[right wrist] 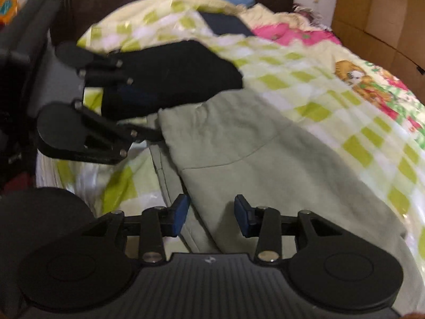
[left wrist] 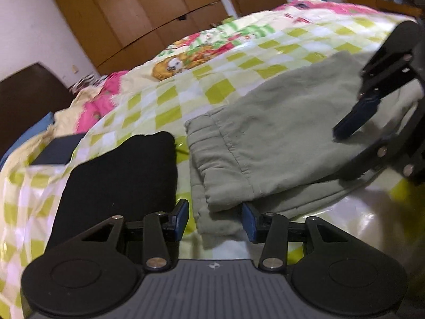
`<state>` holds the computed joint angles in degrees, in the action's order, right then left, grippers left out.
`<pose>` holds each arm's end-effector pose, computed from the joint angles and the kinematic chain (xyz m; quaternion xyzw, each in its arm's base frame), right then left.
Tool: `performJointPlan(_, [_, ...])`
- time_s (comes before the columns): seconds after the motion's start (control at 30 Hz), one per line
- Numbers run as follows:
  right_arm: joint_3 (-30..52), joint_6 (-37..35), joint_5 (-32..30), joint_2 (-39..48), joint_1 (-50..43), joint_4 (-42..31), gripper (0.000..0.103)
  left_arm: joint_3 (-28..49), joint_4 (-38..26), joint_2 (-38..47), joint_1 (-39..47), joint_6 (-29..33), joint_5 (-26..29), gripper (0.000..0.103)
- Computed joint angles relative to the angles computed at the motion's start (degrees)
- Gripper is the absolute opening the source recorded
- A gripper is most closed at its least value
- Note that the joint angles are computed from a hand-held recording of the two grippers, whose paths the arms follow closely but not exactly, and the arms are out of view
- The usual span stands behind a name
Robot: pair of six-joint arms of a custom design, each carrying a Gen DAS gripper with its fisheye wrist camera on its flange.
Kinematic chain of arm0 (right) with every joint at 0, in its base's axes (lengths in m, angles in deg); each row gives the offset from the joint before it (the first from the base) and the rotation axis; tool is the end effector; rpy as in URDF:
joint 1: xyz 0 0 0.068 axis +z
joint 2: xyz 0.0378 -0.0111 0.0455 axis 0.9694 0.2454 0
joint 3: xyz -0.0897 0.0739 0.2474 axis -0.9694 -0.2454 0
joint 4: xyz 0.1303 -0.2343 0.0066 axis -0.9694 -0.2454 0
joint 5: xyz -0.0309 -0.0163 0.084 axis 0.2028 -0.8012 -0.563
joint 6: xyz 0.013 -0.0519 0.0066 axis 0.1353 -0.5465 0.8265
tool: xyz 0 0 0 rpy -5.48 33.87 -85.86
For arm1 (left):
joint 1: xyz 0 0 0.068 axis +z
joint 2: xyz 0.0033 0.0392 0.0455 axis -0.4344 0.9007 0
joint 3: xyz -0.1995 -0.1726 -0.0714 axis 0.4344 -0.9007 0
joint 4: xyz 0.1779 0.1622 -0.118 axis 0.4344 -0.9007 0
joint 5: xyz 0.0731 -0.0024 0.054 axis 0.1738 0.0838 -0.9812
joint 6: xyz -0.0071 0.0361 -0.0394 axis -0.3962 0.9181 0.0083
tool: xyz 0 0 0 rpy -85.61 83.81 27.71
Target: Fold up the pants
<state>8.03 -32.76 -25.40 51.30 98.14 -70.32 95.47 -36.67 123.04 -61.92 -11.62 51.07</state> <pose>0.3682 0.1677 0.0785 -0.5445 0.7658 0.1631 0.3008 0.2632 -0.1662 0.0725 0.1336 0.8965 0.1667 0.3882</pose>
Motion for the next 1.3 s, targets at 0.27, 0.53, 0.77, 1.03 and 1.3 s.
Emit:
performJointPlan(0.27, [2.6, 10.2, 2.7, -0.1, 1.7, -1.7, 0.005, -1.6, 6.6, -1.0, 2.9, 7.2, -0.5, 0.025])
performJointPlan(0.53, [3.1, 17.7, -2.2, -4.4, 2.6, -4.4, 0.002, -10.4, 13.2, -8.6, 1.8, 10.7, 1.5, 0.032])
performJointPlan(0.77, [5.3, 19.1, -2.9, -3.8, 2.4, -7.6, 0.002, -9.0, 20.8, -0.8, -1.0, 21.0, -2.1, 0.059])
performJointPlan(1.03, [2.8, 19.3, -5.5, -5.8, 4.6, -5.9, 0.002, -8.8, 22.0, -1.7, 0.7, 23.9, -5.7, 0.029])
performJointPlan(1.3, [4.2, 21.5, -6.8, -0.9, 3.5, -7.6, 0.01, -7.5, 11.4, 2.4, -2.0, 16.7, -11.3, 0.032])
